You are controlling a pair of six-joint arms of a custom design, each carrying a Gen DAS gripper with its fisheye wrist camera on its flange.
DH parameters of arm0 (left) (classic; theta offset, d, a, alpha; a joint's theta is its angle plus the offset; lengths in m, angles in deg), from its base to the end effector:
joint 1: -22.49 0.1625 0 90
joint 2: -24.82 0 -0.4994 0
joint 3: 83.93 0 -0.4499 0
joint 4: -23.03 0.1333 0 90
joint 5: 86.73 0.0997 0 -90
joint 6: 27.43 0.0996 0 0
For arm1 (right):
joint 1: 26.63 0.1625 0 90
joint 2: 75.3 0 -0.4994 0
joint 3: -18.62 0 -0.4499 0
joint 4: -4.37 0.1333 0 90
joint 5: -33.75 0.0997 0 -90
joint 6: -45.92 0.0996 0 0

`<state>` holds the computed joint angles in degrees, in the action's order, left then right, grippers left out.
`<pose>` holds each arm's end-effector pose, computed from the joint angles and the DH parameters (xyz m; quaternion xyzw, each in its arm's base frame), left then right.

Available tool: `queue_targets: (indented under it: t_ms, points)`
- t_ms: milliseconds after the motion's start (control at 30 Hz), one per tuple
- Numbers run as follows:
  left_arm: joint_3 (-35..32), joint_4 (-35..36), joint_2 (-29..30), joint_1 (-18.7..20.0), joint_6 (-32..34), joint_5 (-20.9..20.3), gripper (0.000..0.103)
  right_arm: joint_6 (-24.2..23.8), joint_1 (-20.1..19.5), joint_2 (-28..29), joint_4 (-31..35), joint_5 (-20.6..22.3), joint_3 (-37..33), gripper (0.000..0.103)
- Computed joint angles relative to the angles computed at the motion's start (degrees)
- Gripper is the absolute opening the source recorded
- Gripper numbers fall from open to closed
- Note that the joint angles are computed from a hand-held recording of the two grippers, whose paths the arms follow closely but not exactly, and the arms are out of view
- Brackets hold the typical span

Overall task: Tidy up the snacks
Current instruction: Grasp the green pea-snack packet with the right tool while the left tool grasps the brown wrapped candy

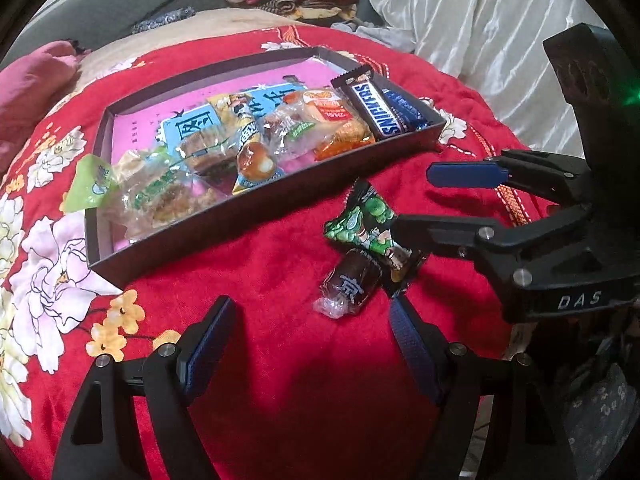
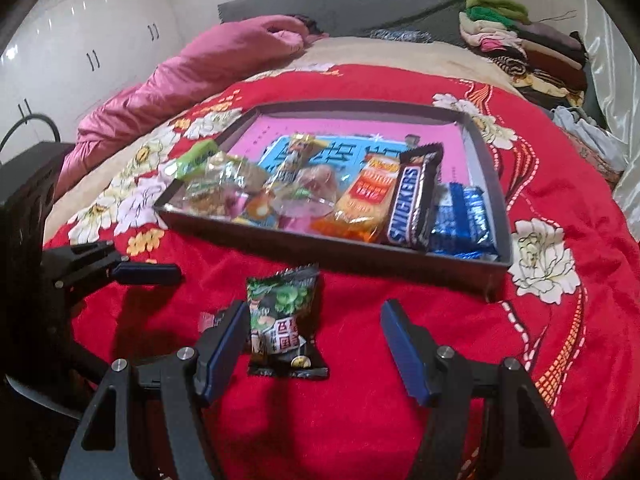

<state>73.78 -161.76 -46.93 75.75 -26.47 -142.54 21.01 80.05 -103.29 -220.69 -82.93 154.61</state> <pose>-0.0273 -0.3530 0.1219 0.2865 0.9092 -0.1601 0.2563 0.2086 -0.3877 -0.0649 0.2854 -0.9036 0.2110 0.2401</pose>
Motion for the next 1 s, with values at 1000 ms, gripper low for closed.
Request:
queue_targets:
  t_ms: [1000]
  points:
    - [-1.45,-2.59,3.23,2.19,3.14,-1.51,0.08,-5.72,-0.76,3.23,1.63,-3.11,-3.18,0.06]
